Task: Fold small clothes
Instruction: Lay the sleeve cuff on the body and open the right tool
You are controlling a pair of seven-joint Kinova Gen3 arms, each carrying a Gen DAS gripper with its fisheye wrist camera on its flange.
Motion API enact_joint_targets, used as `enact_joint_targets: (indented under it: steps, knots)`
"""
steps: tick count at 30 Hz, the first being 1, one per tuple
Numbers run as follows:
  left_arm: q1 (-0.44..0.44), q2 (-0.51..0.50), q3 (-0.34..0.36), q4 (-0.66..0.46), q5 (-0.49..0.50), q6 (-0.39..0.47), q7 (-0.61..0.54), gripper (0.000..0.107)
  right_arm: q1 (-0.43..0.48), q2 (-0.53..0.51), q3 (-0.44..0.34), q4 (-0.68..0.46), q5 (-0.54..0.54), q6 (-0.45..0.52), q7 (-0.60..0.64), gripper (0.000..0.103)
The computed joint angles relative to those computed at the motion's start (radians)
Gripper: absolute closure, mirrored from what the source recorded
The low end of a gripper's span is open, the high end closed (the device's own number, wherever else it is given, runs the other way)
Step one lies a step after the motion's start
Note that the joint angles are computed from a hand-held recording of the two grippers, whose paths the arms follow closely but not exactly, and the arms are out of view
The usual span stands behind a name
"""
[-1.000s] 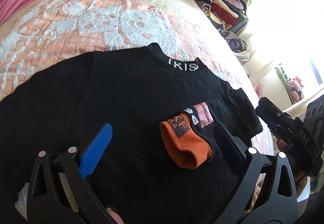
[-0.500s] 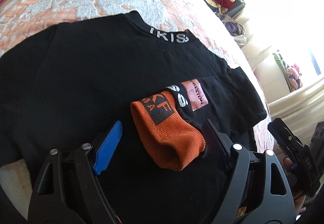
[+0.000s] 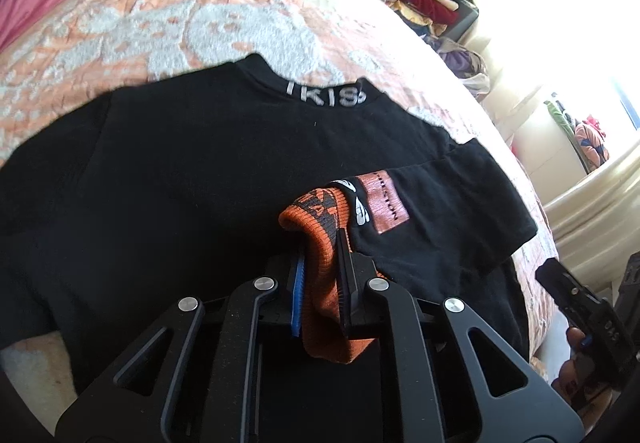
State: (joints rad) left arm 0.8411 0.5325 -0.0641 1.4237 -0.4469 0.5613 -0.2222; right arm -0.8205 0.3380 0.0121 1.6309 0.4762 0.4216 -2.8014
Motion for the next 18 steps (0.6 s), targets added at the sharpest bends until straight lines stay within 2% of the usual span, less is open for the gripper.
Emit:
enact_joint_targets:
  steps: [4,9,13,18]
  knots:
    - [0.058,-0.028,-0.046,-0.005,-0.081,0.055,0.046,0.102,-0.003,-0.003,0.004,0.007,0.005,-0.004,-0.009,0.042]
    - [0.063,-0.053,-0.032,0.005,-0.149,0.098,0.101,0.102,-0.010,-0.009,0.011,0.015,0.026,-0.007,-0.029,0.042]
    - [0.044,-0.072,-0.010,0.035,-0.176,0.105,0.145,0.102,0.016,-0.004,-0.016,0.012,-0.002,-0.010,-0.001,0.042]
    - [0.021,-0.100,0.011,0.077,-0.198,0.111,0.189,0.102,0.005,0.009,-0.010,-0.001,-0.008,0.006,0.014,0.042]
